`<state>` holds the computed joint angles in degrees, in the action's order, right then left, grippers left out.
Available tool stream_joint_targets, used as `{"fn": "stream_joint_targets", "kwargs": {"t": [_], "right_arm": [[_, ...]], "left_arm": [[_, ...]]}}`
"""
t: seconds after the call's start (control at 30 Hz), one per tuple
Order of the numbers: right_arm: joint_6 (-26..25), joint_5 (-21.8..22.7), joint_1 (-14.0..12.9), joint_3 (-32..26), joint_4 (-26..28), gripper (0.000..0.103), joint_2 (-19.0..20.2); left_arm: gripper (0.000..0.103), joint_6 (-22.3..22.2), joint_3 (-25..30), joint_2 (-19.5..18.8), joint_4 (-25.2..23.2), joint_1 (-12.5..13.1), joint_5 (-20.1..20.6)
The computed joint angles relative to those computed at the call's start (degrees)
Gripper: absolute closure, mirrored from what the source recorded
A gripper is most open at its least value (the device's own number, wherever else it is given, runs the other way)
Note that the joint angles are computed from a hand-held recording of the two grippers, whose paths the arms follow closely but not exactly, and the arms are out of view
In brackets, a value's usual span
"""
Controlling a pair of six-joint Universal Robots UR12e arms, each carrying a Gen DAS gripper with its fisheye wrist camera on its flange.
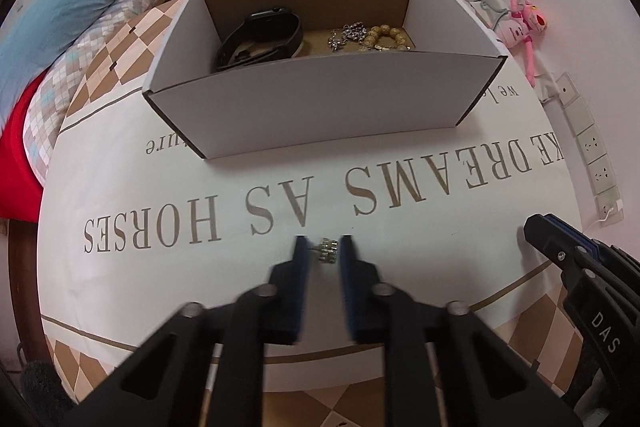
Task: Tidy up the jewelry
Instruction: 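Grasp a small black ring with the right tool while the left tool grasps a silver earring, then carry the ring and earring into the white box and open both tools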
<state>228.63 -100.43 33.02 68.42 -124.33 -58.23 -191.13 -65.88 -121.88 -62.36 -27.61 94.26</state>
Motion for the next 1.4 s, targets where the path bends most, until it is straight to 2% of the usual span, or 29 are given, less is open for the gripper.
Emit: {"fn": "stream_joint_targets", "kwargs": {"t": [0.13,0.23,0.37,0.6,0.77,0.9,1.07,1.23,1.3,1.4], "right_arm": [[0.2,-0.1,-0.1,0.3,-0.5,0.090,-0.2],[0.3,-0.1,0.0,0.3,-0.9,0.090,-0.3],[-0.1,-0.1,0.1,0.1,-1.8,0.089,-0.4],[-0.8,0.1,0.1,-1.2,-4.1,0.090,-0.7],[-2.6,1.7,-0.4,-4.6,-6.7,0.090,-0.1],[-5.3,3.3,-1.1,-10.3,-5.8,0.090,2.6],[-9.1,6.8,-2.4,-19.7,0.0,0.090,7.6],[-12.1,11.2,-3.8,-30.0,10.1,0.089,13.3],[-13.9,13.2,-4.3,-33.9,14.1,0.089,15.4],[-14.8,15.9,-5.0,-38.7,19.2,0.089,17.8]], "left_arm": [[0.094,0.7,-0.9,0.4,0.9,0.2,-0.3],[0.099,0.7,-1.5,0.9,1.6,0.3,-0.9],[0.099,0.8,-1.5,1.4,2.0,0.5,-2.1],[0.099,-0.1,-1.3,3.5,3.4,2.0,-6.5],[0.099,-2.0,2.1,3.7,3.1,4.0,-10.3],[0.099,-2.9,7.3,1.3,0.2,5.1,-11.2],[0.099,-3.2,14.6,-3.4,-7.0,6.3,-12.5],[0.096,-3.8,19.6,-6.5,-12.3,6.6,-12.1],[0.096,-5.0,22.8,-8.1,-16.3,6.7,-11.4],[0.095,-6.1,24.5,-9.0,-17.7,7.0,-11.1]]}}
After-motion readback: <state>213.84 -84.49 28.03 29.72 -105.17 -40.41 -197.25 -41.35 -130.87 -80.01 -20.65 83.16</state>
